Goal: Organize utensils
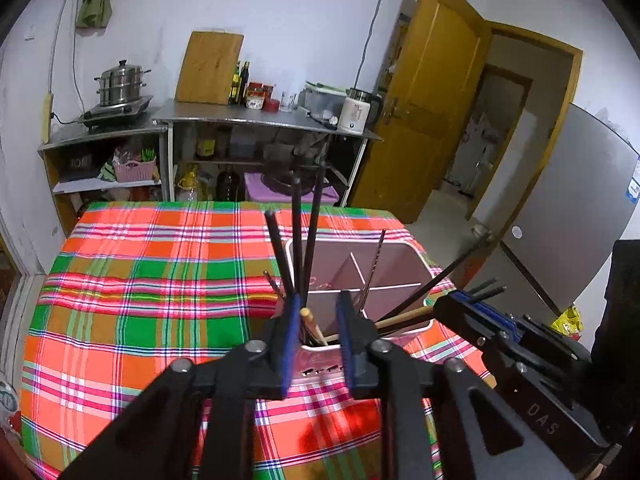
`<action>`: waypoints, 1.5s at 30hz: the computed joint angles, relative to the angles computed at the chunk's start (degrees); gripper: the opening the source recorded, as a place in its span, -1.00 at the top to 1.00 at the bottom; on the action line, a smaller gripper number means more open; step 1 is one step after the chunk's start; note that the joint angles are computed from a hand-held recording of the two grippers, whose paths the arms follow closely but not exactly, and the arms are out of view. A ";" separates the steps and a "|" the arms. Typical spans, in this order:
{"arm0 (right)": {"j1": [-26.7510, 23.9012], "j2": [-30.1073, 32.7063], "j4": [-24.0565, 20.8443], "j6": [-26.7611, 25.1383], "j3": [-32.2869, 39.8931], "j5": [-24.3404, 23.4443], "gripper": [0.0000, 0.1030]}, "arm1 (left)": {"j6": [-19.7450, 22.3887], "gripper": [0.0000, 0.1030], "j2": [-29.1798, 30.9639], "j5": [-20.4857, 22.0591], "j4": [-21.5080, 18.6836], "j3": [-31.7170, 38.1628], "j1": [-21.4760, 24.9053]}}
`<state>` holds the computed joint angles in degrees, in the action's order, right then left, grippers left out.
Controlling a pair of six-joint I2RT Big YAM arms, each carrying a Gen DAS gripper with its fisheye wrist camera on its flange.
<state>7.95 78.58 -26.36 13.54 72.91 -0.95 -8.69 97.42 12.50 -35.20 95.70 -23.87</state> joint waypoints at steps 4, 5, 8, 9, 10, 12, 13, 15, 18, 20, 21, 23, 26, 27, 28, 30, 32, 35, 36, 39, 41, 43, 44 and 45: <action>0.52 -1.38 0.20 -0.76 -0.80 0.30 0.76 | 0.30 0.52 -1.87 -0.70 0.90 -1.64 -0.09; 0.68 -1.85 0.28 -0.97 -1.09 0.52 0.76 | 0.44 0.50 -2.50 -0.98 1.12 -2.27 -0.18; 0.90 -3.56 0.60 -1.34 -2.21 0.42 0.74 | 0.56 0.43 -4.09 -1.88 1.79 -4.02 -0.47; 0.96 -4.23 0.76 -1.33 -2.73 0.29 0.73 | 0.71 0.43 -4.62 -2.03 2.01 -4.60 -0.49; 0.93 -4.68 0.86 -1.41 -3.12 0.21 0.72 | 0.86 0.43 -5.26 -2.29 2.33 -5.33 -0.58; 1.22 -6.01 0.89 -1.77 -4.17 0.74 0.71 | 1.12 0.42 -6.64 -2.94 2.99 -6.92 -0.88; 1.36 -6.45 0.78 -1.90 -4.48 1.07 0.71 | 1.19 0.40 -7.22 -3.12 3.26 -7.61 -1.01; 1.61 -8.12 1.02 -1.93 -6.05 1.60 0.70 | 1.39 0.35 -8.55 -3.83 3.93 -9.24 -1.39; 1.73 -10.11 1.38 -1.56 -8.18 1.79 0.62 | 1.87 0.27 -10.35 -4.30 4.77 -11.69 -1.76; 2.04 -11.64 1.67 -1.50 -9.95 2.34 0.50 | 2.24 0.27 -11.51 -4.76 5.22 -13.47 -2.21; 2.16 -12.22 1.74 -1.38 -10.64 2.63 0.47 | 2.30 0.26 -12.11 -4.81 5.55 -14.44 -2.37; 2.39 -13.45 1.82 -1.03 -12.18 2.92 0.46 | 2.22 0.25 -13.43 -4.87 6.18 -16.56 -2.82; 2.90 -14.90 1.69 -0.93 -14.01 3.60 0.46 | 2.26 0.23 -15.07 -4.91 7.41 -19.58 -3.20; 3.24 -15.41 1.61 -1.04 -14.72 4.12 0.45 | 2.26 0.22 -15.52 -4.88 7.73 -20.42 -3.36; 3.51 -15.90 1.67 -1.11 -15.46 4.51 0.45 | 2.27 0.20 -16.04 -4.78 8.17 -21.44 -3.46; 4.03 -16.89 1.62 -1.19 -16.82 5.23 0.45 | 1.99 0.17 -16.84 -4.55 9.10 -23.23 -3.56; 4.45 -17.65 1.75 -0.96 -18.00 5.74 0.45 | 1.41 0.14 -17.84 -4.69 10.22 -25.25 -3.76; 5.23 -18.73 1.87 -0.22 -19.81 6.72 0.45 | 1.12 0.14 -19.18 -5.43 12.56 -28.12 -3.82; 5.50 -19.04 1.83 -0.08 -20.29 7.16 0.45 | 1.06 0.13 -19.64 -5.81 13.40 -29.08 -3.85; 5.86 -19.75 1.83 0.47 -21.75 7.62 0.45 | 1.25 0.12 -20.55 -6.57 14.51 -30.98 -4.01; 6.11 -20.08 1.71 1.05 -22.51 7.83 0.45 | 1.15 0.12 -20.99 -6.59 15.40 -32.20 -3.90; 6.25 -20.20 1.72 1.58 -23.14 8.04 0.45 | 1.12 0.12 -21.45 -6.59 16.44 -33.45 -3.88; 6.52 -20.34 1.75 1.82 -23.50 8.44 0.45 | 1.16 0.12 -21.68 -6.69 16.94 -34.07 -3.96; 6.61 -20.47 1.88 1.97 -23.81 8.65 0.45 | 1.25 0.12 -21.85 -6.82 17.48 -34.65 -4.04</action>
<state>14.57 58.11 -24.48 15.50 49.10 7.71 -7.44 75.58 5.67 -17.72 61.04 -27.91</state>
